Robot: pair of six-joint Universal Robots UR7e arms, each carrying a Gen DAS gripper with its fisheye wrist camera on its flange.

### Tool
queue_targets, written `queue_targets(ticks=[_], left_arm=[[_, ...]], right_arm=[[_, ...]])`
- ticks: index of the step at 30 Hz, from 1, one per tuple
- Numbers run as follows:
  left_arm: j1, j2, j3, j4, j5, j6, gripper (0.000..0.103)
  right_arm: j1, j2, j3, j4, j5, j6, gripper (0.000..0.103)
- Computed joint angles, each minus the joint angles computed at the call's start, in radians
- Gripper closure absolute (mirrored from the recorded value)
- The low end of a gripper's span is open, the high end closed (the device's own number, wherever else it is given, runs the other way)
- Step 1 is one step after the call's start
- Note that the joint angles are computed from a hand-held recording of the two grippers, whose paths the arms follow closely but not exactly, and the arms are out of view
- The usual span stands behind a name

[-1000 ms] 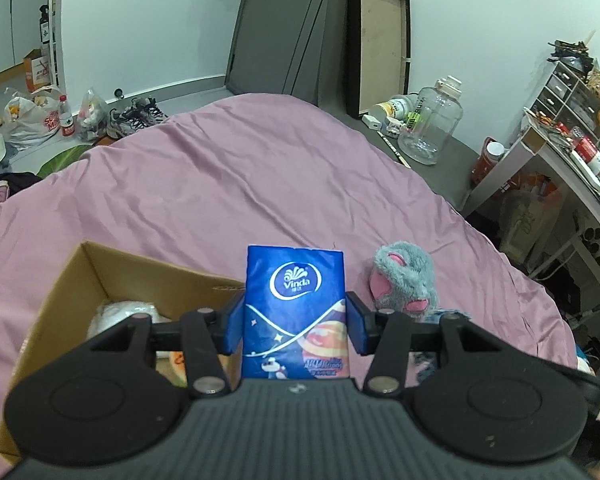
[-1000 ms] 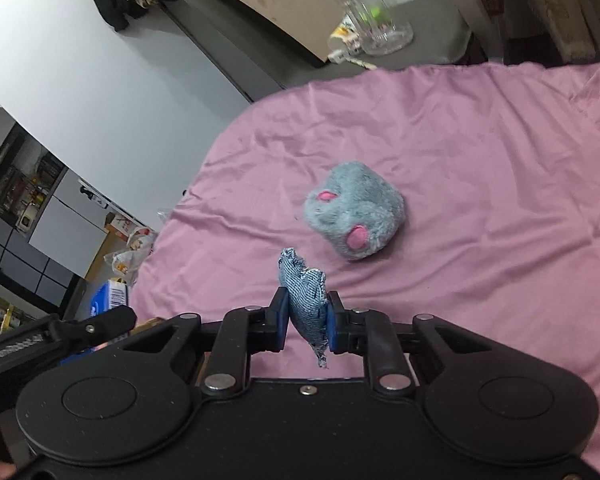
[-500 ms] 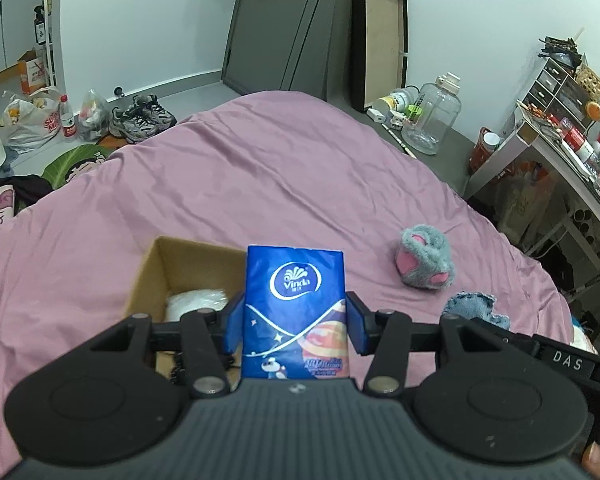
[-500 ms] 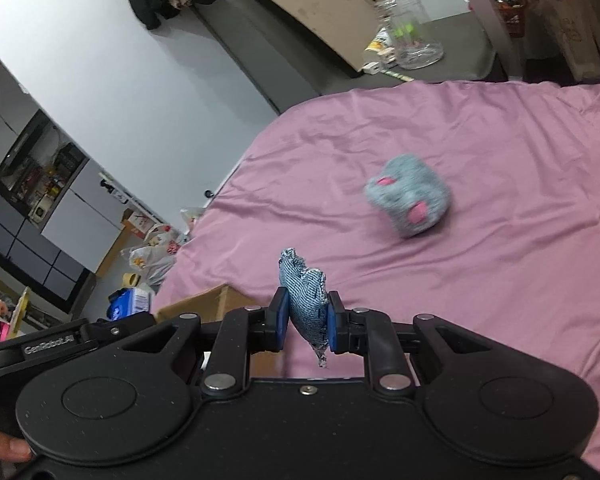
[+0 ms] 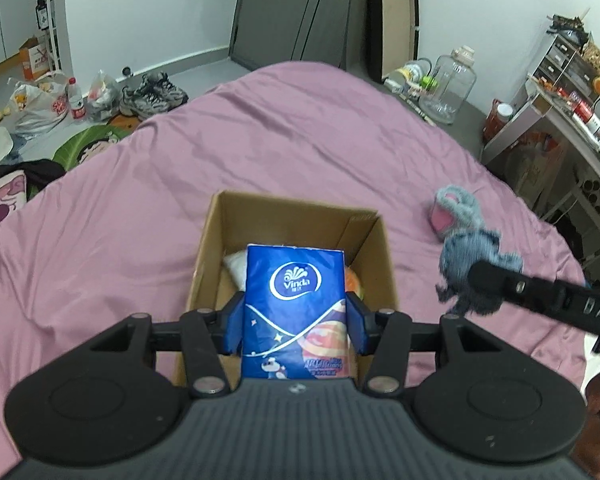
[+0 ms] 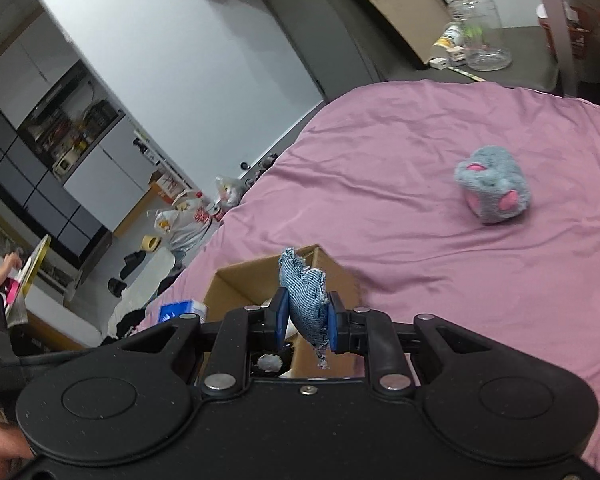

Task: Organize soft objects
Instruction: 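Carry the tissue pack over the box with the left tool while the right tool lifts the denim piece, then drop the tissue pack into the box with the left tool while the right tool drops the denim piece in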

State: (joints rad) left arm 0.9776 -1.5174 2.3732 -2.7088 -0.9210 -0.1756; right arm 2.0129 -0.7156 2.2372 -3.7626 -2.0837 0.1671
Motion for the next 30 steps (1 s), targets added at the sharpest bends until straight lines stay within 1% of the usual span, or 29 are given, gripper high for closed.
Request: queue_targets(ticks=[9,12,15,19,24,26,30], left_arm=[[0.061,0.006,0.010,0.018,-0.037,0.028,0.053],[0.072,0.014,0.009,0.031,-0.025,0.033,0.053],[0.077,0.027,0.004,0.054,0.011,0.024,0.053],[0.079,0.038,0.007,0.064,0.023,0.032,0.053],[0.089,0.050,0.007,0.060,0.014,0.038,0.053],[0.091,0.049,0.003,0.063,0.007,0.035,0.050],[0.091,0.032,-0.008,0.080,-0.005,0.025,0.049]], right_arm=[[0.038,0.040,-0.050,0.068,-0.006,-0.002,0.083],[0.046,0.048,-0.063,0.089,-0.007,-0.002,0.083],[0.051,0.058,-0.077,0.110,-0.005,-0.002,0.083],[0.054,0.074,-0.099,0.138,0.004,-0.006,0.083],[0.052,0.091,-0.118,0.167,0.015,-0.013,0.083],[0.051,0.094,-0.120,0.177,0.016,-0.009,0.083],[0.049,0.098,-0.127,0.189,0.017,0.000,0.083]])
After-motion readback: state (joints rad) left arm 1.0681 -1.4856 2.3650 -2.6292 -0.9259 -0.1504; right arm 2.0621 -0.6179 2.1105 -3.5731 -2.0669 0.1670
